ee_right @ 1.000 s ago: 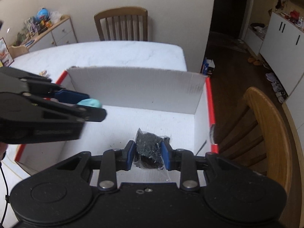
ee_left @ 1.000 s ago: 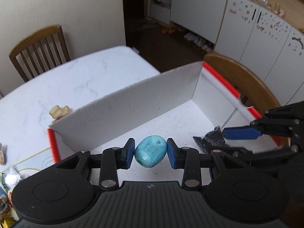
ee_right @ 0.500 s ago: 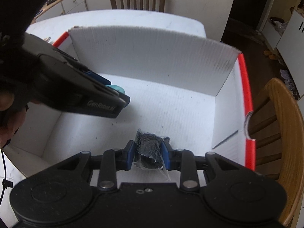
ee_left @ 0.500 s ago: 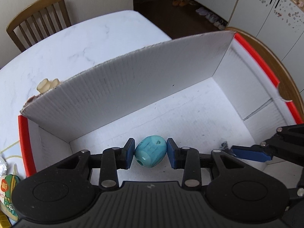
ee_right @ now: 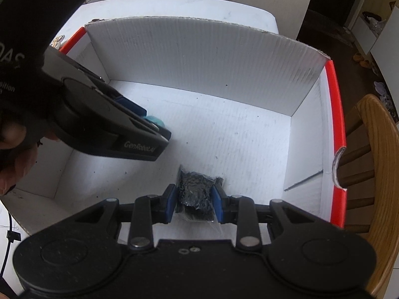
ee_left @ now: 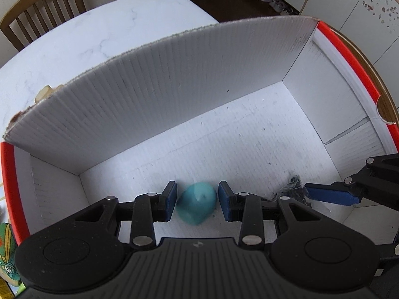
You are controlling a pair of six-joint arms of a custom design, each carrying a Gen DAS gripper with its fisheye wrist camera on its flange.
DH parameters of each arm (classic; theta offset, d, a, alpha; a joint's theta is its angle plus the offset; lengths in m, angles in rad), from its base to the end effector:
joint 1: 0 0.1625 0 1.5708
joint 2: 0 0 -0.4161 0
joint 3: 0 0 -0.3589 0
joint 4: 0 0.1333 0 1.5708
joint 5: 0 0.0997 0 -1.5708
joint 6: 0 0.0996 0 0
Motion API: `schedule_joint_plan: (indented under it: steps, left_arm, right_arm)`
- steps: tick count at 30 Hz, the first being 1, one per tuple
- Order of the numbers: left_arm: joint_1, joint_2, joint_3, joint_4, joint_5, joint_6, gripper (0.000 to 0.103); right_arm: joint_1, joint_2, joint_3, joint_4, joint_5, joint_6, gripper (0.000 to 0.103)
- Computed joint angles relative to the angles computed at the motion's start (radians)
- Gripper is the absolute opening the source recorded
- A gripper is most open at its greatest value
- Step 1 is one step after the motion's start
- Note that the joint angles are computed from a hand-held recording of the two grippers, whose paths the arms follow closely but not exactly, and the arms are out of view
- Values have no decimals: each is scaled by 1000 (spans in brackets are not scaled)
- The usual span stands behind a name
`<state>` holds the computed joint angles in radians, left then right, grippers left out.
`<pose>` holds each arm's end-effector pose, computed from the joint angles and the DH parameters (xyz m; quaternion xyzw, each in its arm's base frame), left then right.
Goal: Organize objects
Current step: 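Open the left gripper releasing the blue egg while the right releases the black bag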
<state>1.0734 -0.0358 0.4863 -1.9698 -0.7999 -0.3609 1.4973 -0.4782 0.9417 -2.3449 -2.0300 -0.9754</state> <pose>-0.2202 -0.8304 -0.0554 0.0728 0.9235 -0.1347 0.3517 0.0292 -0.8170 0.1390 0.3876 -0.8812 0.0178 0.2701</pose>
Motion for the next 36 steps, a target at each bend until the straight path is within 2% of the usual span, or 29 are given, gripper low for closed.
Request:
schedule_joint_plan:
  steps: [2, 7, 11, 18, 23, 26, 36]
  left_arm:
    - [0, -2, 2, 3, 0, -6, 37]
    - [-4, -37, 80, -69, -1, 2, 55]
    - [-11, -77, 160, -145, 4, 16, 55]
    - [-32, -166, 333, -322, 2, 45, 55]
    - [-46, -202, 405, -422, -3, 64, 55]
    - [-61, -244, 475, -484, 0, 78, 55]
    - [-103, -354, 678, -692, 0, 174, 58]
  right_arm:
    - [0, 3, -6, 8, -3, 2, 31]
    - [-1, 5, -13, 16, 2, 7, 35]
    - [-5, -13, 2, 16, 34, 6, 44]
    - [-7, -54, 34, 3, 89, 11, 47]
    - [-7, -82, 50, 9, 132, 32, 48]
    - [-5, -106, 74, -4, 158, 41, 58]
    - [5, -203, 210, -100, 223, 78, 62]
